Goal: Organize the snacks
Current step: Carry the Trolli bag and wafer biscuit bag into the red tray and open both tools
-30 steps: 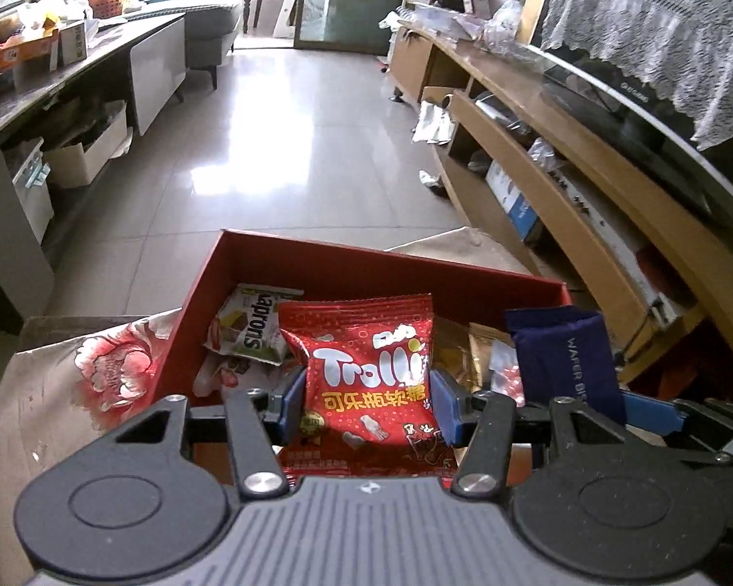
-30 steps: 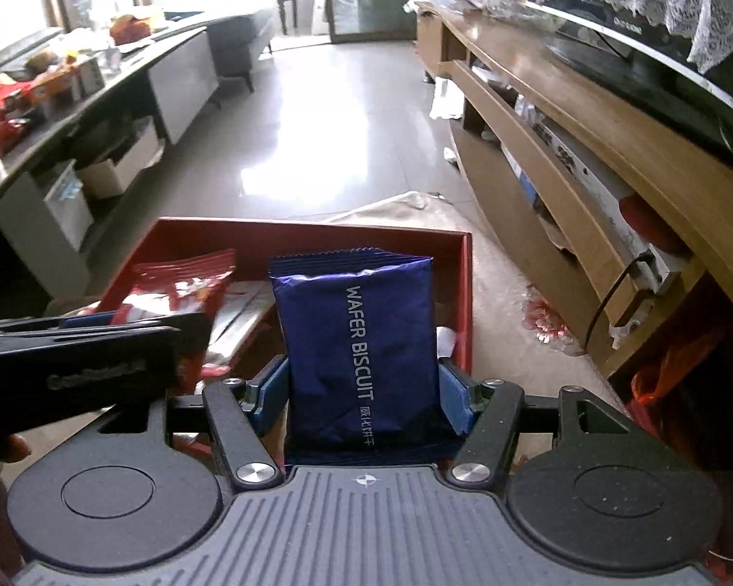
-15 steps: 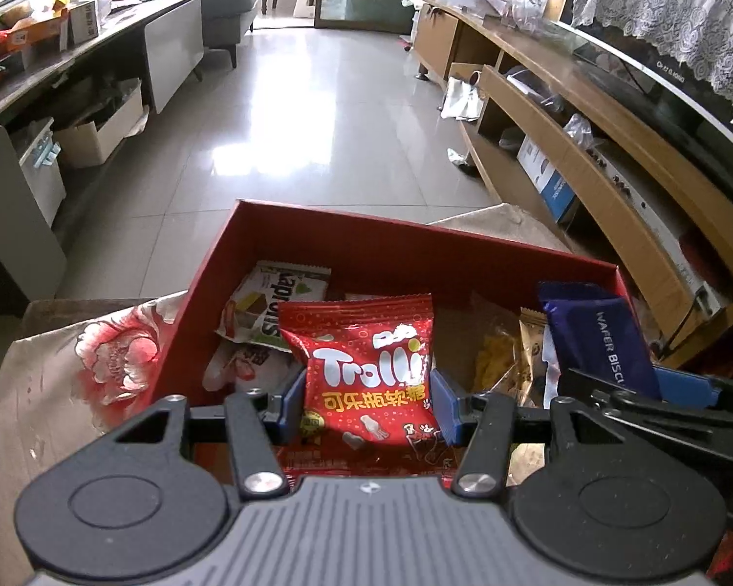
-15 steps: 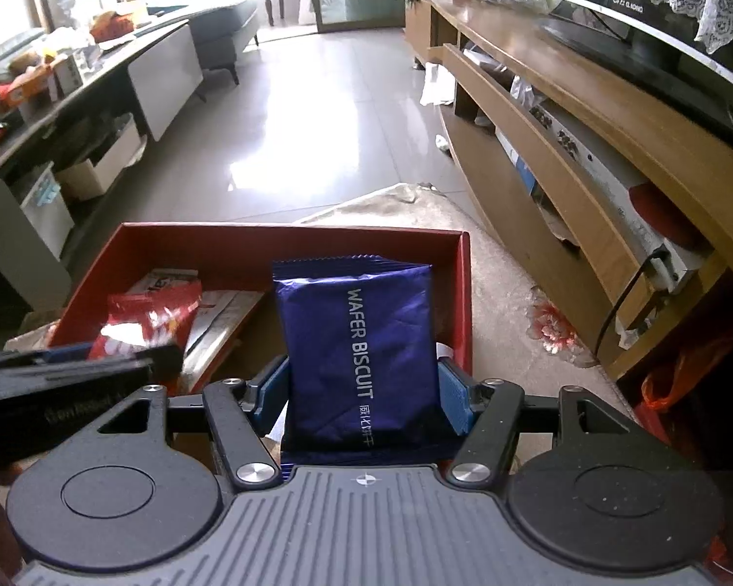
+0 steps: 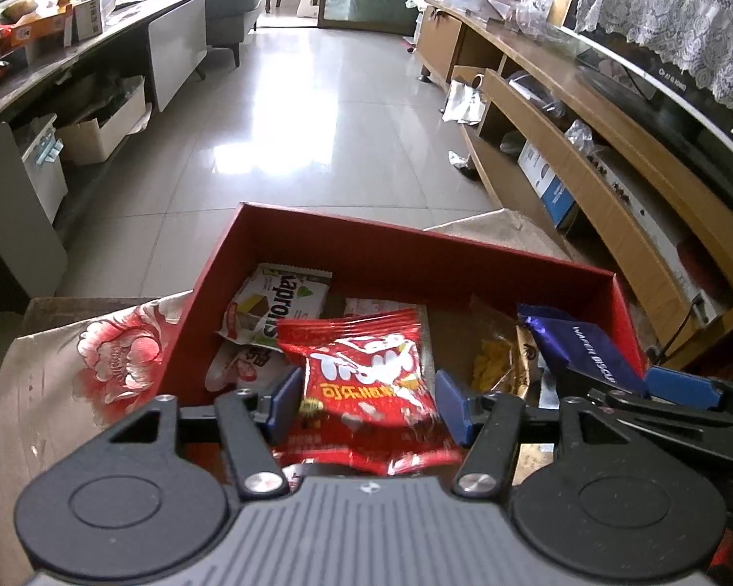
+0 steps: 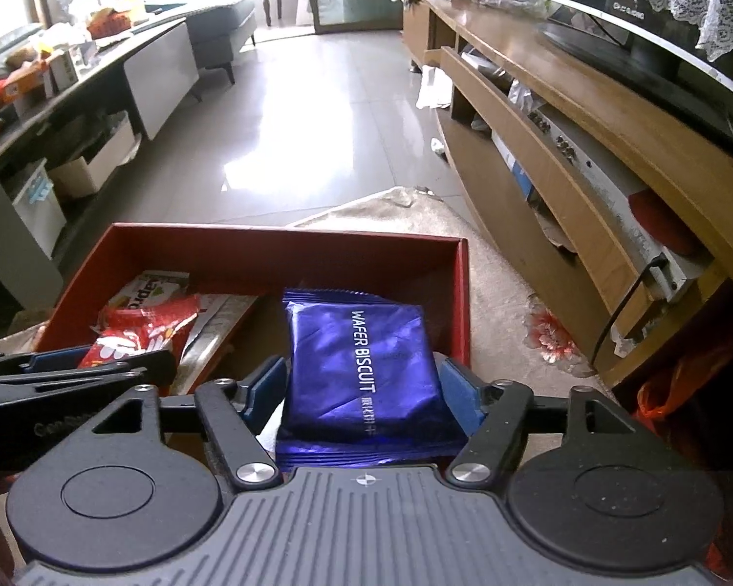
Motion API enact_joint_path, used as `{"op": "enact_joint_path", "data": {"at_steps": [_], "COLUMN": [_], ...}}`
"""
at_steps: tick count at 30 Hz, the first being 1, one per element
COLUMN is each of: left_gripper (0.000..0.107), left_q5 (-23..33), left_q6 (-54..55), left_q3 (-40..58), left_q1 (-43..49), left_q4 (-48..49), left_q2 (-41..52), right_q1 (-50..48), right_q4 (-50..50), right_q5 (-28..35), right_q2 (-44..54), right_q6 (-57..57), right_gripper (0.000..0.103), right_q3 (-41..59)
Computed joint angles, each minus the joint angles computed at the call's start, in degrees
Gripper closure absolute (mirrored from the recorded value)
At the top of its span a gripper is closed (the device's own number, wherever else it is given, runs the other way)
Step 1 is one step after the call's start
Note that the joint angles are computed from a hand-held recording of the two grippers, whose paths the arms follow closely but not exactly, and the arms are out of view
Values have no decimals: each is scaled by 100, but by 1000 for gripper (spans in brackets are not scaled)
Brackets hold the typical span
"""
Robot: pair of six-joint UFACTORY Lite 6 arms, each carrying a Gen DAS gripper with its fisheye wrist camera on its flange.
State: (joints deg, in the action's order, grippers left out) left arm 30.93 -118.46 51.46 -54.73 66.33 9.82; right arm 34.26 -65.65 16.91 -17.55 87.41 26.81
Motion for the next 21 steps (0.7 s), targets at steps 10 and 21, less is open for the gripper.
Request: {"op": "enact_joint_path", "data": {"at_steps": [10,21], "left_gripper": [44,38], "left_q5": [269,863], "left_q6": [-47,-299], "left_q3": [-276,-986], "left_q1": [-237,-1120], "left_q4": [-75,-462], "left_q2": [-460,-1294], "right_q1": [63,778], "right_q4": [368,1164], "right_q5": [222,1140], "right_q2": [-458,-1514], "right_q6": [-365,-777], "right_gripper": [22,17], "right_q3": [-97,-585]}}
